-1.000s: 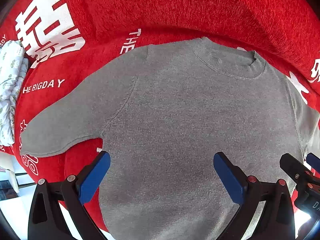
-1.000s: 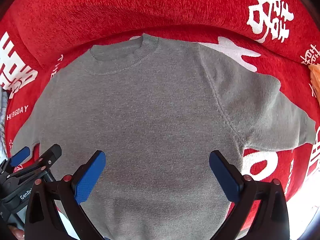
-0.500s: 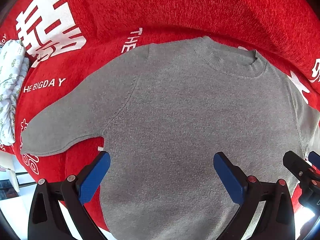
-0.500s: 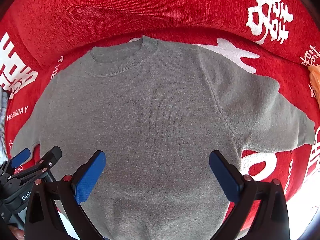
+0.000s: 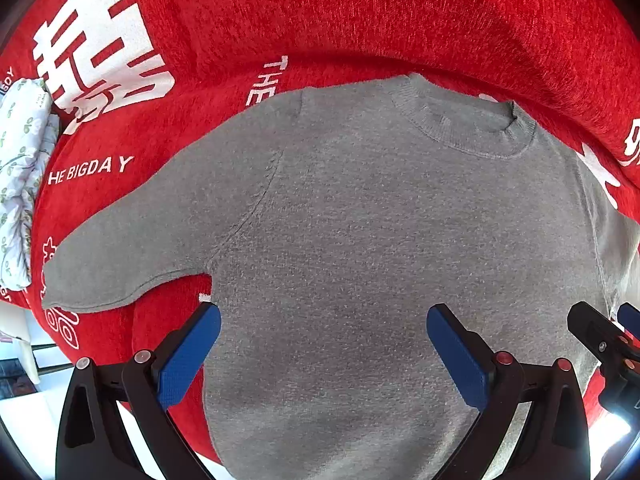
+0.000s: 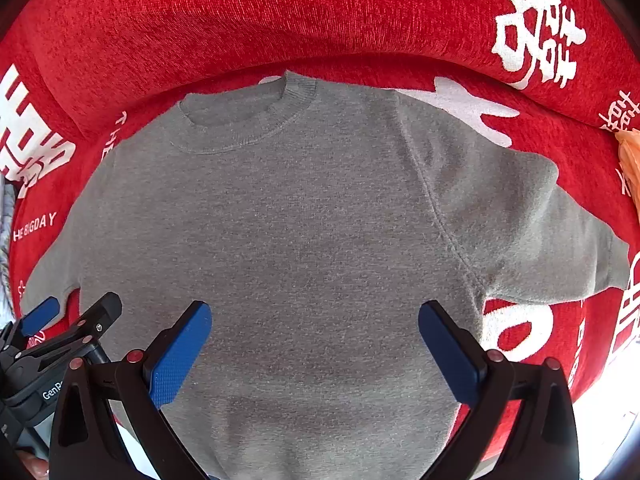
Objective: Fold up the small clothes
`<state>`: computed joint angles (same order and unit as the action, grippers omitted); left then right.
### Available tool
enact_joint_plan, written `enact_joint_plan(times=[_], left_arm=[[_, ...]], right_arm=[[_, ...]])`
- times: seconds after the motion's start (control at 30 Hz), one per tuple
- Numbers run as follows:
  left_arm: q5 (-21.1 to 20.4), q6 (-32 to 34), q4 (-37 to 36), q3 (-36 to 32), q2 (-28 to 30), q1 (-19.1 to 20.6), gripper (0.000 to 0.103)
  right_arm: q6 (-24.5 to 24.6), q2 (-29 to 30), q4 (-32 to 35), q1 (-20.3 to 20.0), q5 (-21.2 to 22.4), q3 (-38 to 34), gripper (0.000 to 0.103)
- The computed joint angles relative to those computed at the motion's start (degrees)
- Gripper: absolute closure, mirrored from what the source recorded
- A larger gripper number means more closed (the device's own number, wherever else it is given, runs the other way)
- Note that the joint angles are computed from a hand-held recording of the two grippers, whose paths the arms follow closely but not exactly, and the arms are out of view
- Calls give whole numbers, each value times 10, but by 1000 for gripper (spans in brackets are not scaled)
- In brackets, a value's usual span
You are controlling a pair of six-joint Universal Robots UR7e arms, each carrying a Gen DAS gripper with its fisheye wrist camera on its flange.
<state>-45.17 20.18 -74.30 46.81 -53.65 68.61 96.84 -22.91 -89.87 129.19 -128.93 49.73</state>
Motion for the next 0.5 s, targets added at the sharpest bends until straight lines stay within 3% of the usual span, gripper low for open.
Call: enact_joint_plan(times=[0.5], left_arm=[[0, 5, -1, -4, 2, 1, 0]], right_arm=[[-5, 1, -1, 0, 7, -2, 0]])
